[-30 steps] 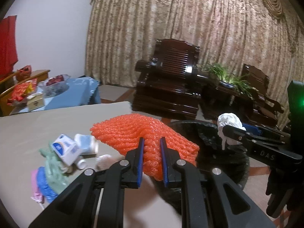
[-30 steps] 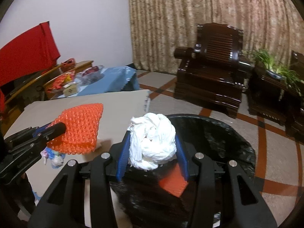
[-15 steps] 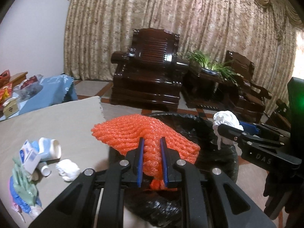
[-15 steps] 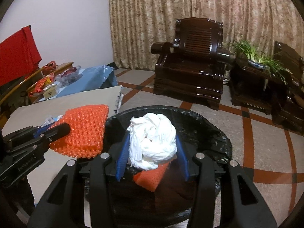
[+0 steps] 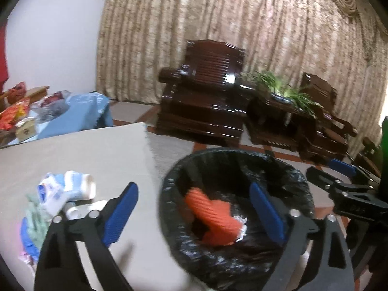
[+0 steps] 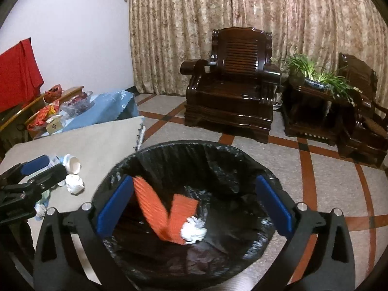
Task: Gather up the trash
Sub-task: 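Carry the white tissue into the bin with the right gripper while the left drops orange mesh, then return to the pile and grasp the crumpled white tissue with the right gripper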
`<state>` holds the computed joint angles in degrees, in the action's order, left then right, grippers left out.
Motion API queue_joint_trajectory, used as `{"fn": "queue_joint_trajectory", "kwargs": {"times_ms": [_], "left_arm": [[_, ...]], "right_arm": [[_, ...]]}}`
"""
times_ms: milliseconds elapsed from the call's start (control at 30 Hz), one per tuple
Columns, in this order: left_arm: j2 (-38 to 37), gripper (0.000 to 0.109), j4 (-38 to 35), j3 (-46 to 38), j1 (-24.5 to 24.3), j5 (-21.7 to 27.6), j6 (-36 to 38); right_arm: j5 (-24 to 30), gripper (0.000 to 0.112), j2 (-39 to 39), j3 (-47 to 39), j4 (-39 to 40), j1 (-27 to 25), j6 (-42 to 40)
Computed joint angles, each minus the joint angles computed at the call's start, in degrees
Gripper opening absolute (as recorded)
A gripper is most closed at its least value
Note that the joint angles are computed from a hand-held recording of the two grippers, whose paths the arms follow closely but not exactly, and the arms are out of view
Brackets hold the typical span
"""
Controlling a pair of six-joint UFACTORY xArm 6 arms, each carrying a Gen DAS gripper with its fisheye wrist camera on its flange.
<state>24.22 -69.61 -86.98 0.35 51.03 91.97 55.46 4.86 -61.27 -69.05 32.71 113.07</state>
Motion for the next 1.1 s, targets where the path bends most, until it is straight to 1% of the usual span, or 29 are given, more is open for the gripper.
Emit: {"fn": "queue_joint_trajectory", "kwargs": {"times_ms": [33,200,333,467,567,700,833,933,1067,1100], "left_arm": [[0.0,0.097,-0.3,0.0,0.4,-0.6,0.1],[0.8,0.097,-1.6,-1.3,2.7,-3.6,0.7],[2.5,0.097,-2.2,-3.7,5.1,-5.8,0.2],[4.6,0.097,-3.6,-6.3,7.1,-8.9,1.1],[7.5,0.097,-2.8,-10.1,8.4,-10.7,-0.2],[12.2,0.097,-0.7,-15.7,10.0,-13.0,-3.7],[16.3,0.097,1.0,-20.6,11.1,-14.9,-6.2],[19.8,0.097,2.4,-24.9,11.6,-15.8,-8.3],[24.8,0.097,6.0,-31.7,12.2,-16.7,-13.3],[25.7,0.097,6.7,-32.7,12.3,-16.7,-14.2]], "right_arm": [[-0.4,0.098,0.7,-0.8,-0.4,0.1,0.3],[-3.5,0.098,5.6,-7.0,-2.1,0.4,-0.5],[-5.7,0.098,10.8,-14.1,-2.7,0.5,-4.3],[-9.5,0.098,16.7,-21.9,-2.4,0.0,-8.0],[-12.4,0.098,21.4,-28.0,-1.5,-0.2,-11.4],[-14.8,0.098,28.8,-37.8,1.1,-0.3,-18.1],[-16.7,0.098,36.4,-47.8,5.4,-0.6,-24.5],[-16.7,0.098,42.3,-55.3,9.2,-0.7,-29.9],[-16.4,0.098,50.3,-65.7,15.0,-1.1,-37.4],[-16.2,0.098,51.5,-67.2,15.6,-1.1,-38.3]]}}
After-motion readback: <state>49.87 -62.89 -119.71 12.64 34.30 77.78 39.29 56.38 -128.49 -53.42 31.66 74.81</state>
